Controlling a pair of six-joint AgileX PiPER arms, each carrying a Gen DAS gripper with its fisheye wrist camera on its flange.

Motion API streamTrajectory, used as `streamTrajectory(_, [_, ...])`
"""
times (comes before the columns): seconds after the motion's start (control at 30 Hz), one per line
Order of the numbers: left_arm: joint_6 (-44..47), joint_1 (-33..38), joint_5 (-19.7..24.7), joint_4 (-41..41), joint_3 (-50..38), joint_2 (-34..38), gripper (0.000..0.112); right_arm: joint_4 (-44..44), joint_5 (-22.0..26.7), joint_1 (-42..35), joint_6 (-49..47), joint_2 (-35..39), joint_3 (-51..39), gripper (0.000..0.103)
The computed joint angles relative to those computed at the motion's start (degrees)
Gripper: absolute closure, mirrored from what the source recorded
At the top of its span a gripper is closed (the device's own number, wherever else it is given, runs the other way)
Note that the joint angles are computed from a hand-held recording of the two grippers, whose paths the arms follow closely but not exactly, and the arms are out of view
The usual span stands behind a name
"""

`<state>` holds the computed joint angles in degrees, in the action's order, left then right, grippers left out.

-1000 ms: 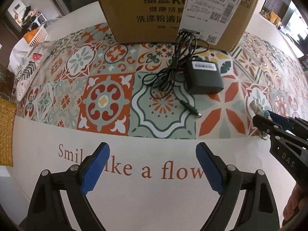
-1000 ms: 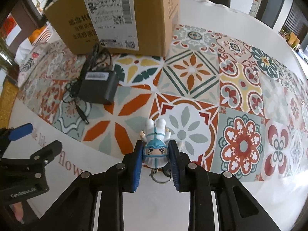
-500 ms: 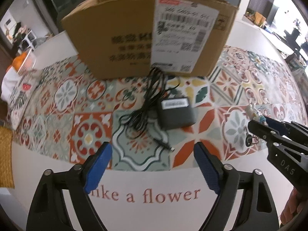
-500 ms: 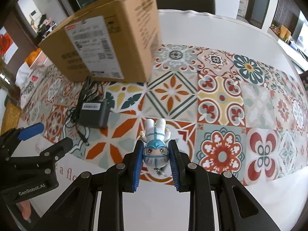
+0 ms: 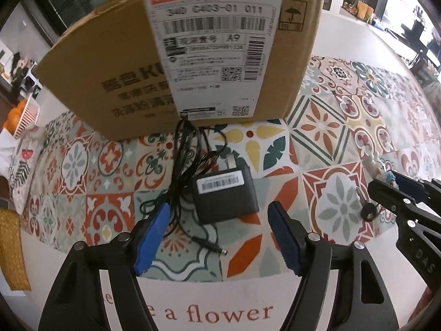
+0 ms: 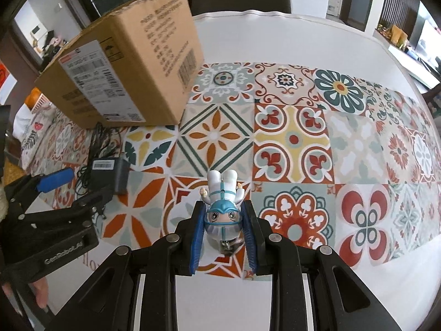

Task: Organize rigid objects
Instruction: 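Grasp the black power adapter with the left tool while the right tool holds the figurine, then carry the black adapter and figurine over the box with both tools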

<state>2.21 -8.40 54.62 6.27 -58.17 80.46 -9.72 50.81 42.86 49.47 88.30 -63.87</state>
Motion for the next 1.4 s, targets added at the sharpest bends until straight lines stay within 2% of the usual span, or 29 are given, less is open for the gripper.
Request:
streamTrajectory(0.2, [-3.0, -2.0, -1.4, 2.5, -0.4, 3.1, 0.04, 0.8, -0.9, -1.4, -1.2, 0.4, 0.5, 0.076])
streamTrajectory(0.47, [-4.9, -2.5, -3.2, 4.2, -1.1, 6.4, 0.047, 2.4, -2.2, -2.4, -3.2, 2.2, 0.0, 0.076])
streamTrajectory(0.6, [-7.1, -3.1, -4.8, 6.3, -0.8, 6.9, 0.057, 2.8, -2.5, -2.2, -3.3, 2.7, -0.5, 0.076])
streamTrajectory(0.87, [2.2, 2.4, -7.0, -1.2, 1.0, 5.2, 0.058, 2.7, -1.7, -0.9, -2.7, 2.5, -1.4, 0.076])
streamTrajectory(1.03, [11.1, 8.5, -5.6, -9.4, 2.9, 1.4, 0.058, 2.4, -1.5, 0.4, -1.6, 1.4, -1.4, 0.076])
streamTrajectory(1.4, [18.1, 15.5, -0.4, -13.9, 3.9, -7.1, 0.058, 0.1, 0.6, 4.6, 2.1, 0.4, -4.6, 0.076])
